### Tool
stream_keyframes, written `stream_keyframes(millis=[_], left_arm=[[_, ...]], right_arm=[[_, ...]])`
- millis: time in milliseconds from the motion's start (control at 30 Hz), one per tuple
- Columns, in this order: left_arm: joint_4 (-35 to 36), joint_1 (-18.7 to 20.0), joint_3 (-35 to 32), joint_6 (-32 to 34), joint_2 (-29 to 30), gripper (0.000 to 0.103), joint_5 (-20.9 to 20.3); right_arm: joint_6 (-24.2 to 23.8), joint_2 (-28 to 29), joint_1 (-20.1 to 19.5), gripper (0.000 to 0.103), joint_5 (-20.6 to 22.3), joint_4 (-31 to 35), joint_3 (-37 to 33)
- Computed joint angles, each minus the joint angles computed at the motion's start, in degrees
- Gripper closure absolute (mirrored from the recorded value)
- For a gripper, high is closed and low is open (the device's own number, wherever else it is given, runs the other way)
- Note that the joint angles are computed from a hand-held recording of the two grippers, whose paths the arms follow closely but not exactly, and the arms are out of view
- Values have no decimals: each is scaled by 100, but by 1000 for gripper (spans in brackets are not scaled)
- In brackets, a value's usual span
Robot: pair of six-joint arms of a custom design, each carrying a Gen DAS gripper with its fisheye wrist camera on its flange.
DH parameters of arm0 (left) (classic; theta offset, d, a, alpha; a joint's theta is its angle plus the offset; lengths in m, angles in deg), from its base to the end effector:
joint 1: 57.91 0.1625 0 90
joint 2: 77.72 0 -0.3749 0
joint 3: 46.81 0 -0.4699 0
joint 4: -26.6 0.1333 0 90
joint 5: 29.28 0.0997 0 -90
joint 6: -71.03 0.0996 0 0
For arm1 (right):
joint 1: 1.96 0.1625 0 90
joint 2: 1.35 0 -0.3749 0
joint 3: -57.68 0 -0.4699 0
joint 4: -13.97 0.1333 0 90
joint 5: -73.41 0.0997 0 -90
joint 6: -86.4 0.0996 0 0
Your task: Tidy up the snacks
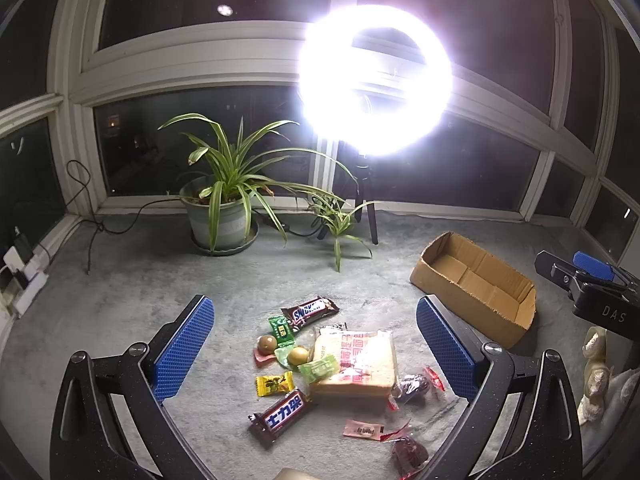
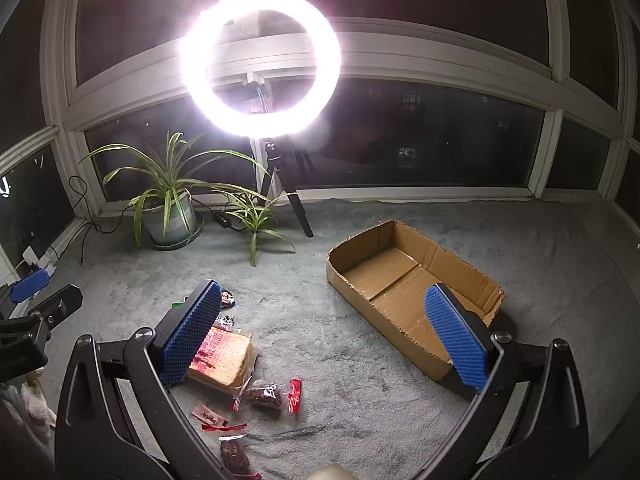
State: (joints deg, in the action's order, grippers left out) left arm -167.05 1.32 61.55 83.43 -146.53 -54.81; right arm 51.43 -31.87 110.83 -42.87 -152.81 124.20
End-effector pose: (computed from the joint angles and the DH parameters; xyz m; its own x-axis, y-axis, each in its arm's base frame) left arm -0.1050 -0.6125 0.2838 -0.7193 -0.3852 -0.5781 0.3869 0.4690 -0.7939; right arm 0.4064 -0.7370 0.0742 -0.6011 -0.4663 0.6491 -0.7783 0.5258 -0.3431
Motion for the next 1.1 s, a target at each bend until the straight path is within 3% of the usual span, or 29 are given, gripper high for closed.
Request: stream_keyframes(millis=[1100], left_arm=[[332,79,29,-269,-107,2,-126]], right_arm=[[-53,78,-41,0,-60,72,-55]])
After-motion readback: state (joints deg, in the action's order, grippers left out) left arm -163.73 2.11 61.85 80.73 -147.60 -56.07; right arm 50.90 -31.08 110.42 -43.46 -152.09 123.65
